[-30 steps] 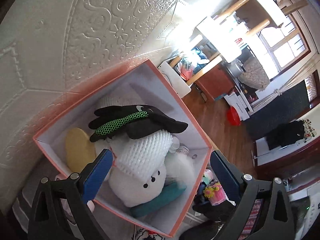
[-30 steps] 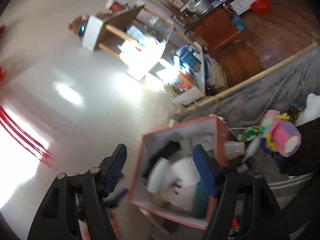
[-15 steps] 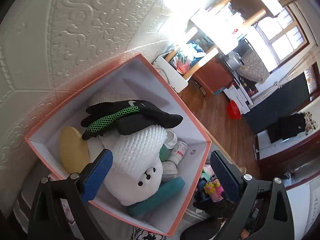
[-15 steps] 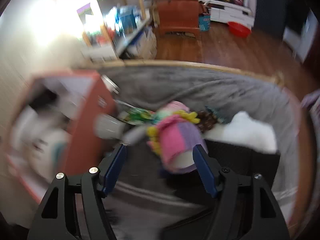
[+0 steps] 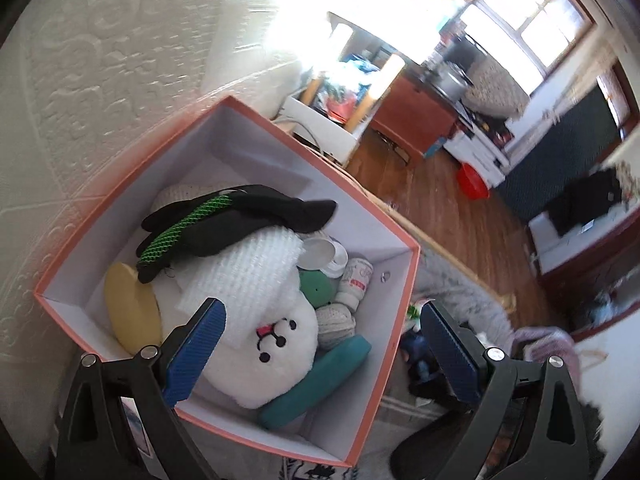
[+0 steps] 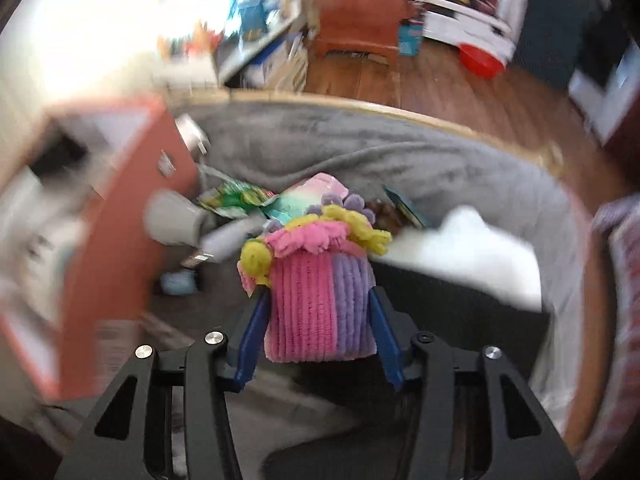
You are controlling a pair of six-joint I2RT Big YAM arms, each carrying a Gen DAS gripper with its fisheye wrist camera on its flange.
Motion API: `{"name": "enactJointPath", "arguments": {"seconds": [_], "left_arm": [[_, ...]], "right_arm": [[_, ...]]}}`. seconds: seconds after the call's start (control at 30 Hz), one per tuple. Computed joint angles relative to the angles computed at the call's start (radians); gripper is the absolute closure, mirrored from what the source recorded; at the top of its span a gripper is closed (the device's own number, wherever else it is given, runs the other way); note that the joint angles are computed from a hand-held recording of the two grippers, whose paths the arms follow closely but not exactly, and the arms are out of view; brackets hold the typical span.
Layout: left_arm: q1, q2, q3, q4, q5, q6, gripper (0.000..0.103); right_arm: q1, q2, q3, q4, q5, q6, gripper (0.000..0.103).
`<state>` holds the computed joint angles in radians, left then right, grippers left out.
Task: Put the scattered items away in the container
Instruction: 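Grasp the pink knit toy with the right tool while the left tool grasps the black fuzzy item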
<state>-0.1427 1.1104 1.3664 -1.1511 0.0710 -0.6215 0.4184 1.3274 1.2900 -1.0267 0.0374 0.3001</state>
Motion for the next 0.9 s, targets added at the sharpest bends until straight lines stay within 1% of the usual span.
{"name": "enactJointPath", "arguments": {"seconds": [0.03, 0.1, 0.13, 0.2, 0.23, 0.27, 0.3, 0.37, 0.4, 0.43, 0.47, 0.5, 0.57, 0.63, 0.67, 0.73, 0.77, 0.8, 0.83, 0.87, 0.9], "left_arm": [[-0.021, 0.003, 0.003, -0.002, -0.015, 0.011, 0.005], [-0.084, 0.012, 0.014, 0.001, -0.053, 0.056, 0.005], [-0.118, 0.019, 0.022, 0.001, -0.077, 0.084, 0.005], [-0.228, 0.041, 0.039, 0.006, -0.161, 0.191, 0.005], [-0.290, 0.057, 0.045, 0.003, -0.218, 0.241, 0.005], [-0.357, 0.077, 0.047, -0.001, -0.275, 0.281, 0.005], [-0.404, 0.098, 0.051, -0.004, -0.304, 0.304, 0.005], [-0.500, 0.170, 0.067, -0.028, -0.313, 0.350, 0.005], [-0.547, 0.211, 0.078, -0.039, -0.321, 0.368, 0.005], [-0.588, 0.248, 0.087, -0.040, -0.343, 0.387, 0.005], [-0.634, 0.292, 0.099, -0.035, -0.383, 0.413, 0.005], [-0.669, 0.326, 0.110, -0.023, -0.423, 0.438, 0.005], [-0.731, 0.392, 0.123, 0.044, -0.522, 0.515, 0.005], [-0.768, 0.464, 0.149, 0.105, -0.609, 0.598, 0.005], [-0.780, 0.520, 0.180, 0.125, -0.653, 0.645, 0.005], [-0.777, 0.599, 0.243, 0.117, -0.676, 0.678, 0.005], [-0.768, 0.651, 0.294, 0.092, -0.657, 0.680, 0.005], [-0.757, 0.672, 0.323, 0.074, -0.601, 0.675, 0.009], [-0.736, 0.692, 0.361, 0.033, -0.477, 0.661, 0.054], [-0.708, 0.723, 0.420, -0.059, -0.331, 0.609, 0.077], [-0.698, 0.735, 0.457, -0.113, -0.305, 0.565, 0.082]], "right_arm": [[-0.022, -0.063, -0.045, 0.029, -0.055, 0.040, 0.055], [-0.087, -0.227, -0.163, 0.112, -0.193, 0.168, 0.055], [-0.140, -0.333, -0.242, 0.172, -0.277, 0.256, 0.055], [-0.234, -0.484, -0.348, 0.253, -0.399, 0.378, 0.055], [-0.293, -0.560, -0.400, 0.289, -0.462, 0.432, 0.055], [-0.376, -0.651, -0.460, 0.327, -0.538, 0.487, 0.055], [-0.443, -0.713, -0.498, 0.342, -0.590, 0.514, 0.055], [-0.568, -0.804, -0.548, 0.334, -0.668, 0.527, 0.055], [-0.651, -0.836, -0.573, 0.332, -0.724, 0.541, 0.055], [-0.720, -0.848, -0.593, 0.346, -0.781, 0.563, 0.055], [-0.790, -0.852, -0.616, 0.385, -0.845, 0.596, 0.055], [-0.829, -0.846, -0.625, 0.408, -0.878, 0.607, 0.055], [-0.881, -0.825, -0.630, 0.444, -0.919, 0.608, 0.055], [-0.906, -0.805, -0.636, 0.493, -0.953, 0.626, 0.055], [-0.930, -0.803, -0.645, 0.519, -0.988, 0.645, 0.055], [-0.949, -0.795, -0.659, 0.554, -1.020, 0.672, 0.055], [-0.959, -0.788, -0.665, 0.561, -1.034, 0.676, 0.055], [-0.964, -0.790, -0.675, 0.560, -1.042, 0.677, 0.055], [-0.968, -0.787, -0.679, 0.559, -1.047, 0.677, 0.055], [-0.973, -0.788, -0.685, 0.558, -1.054, 0.678, 0.055], [-0.974, -0.783, -0.687, 0.567, -1.060, 0.683, 0.055]]}}
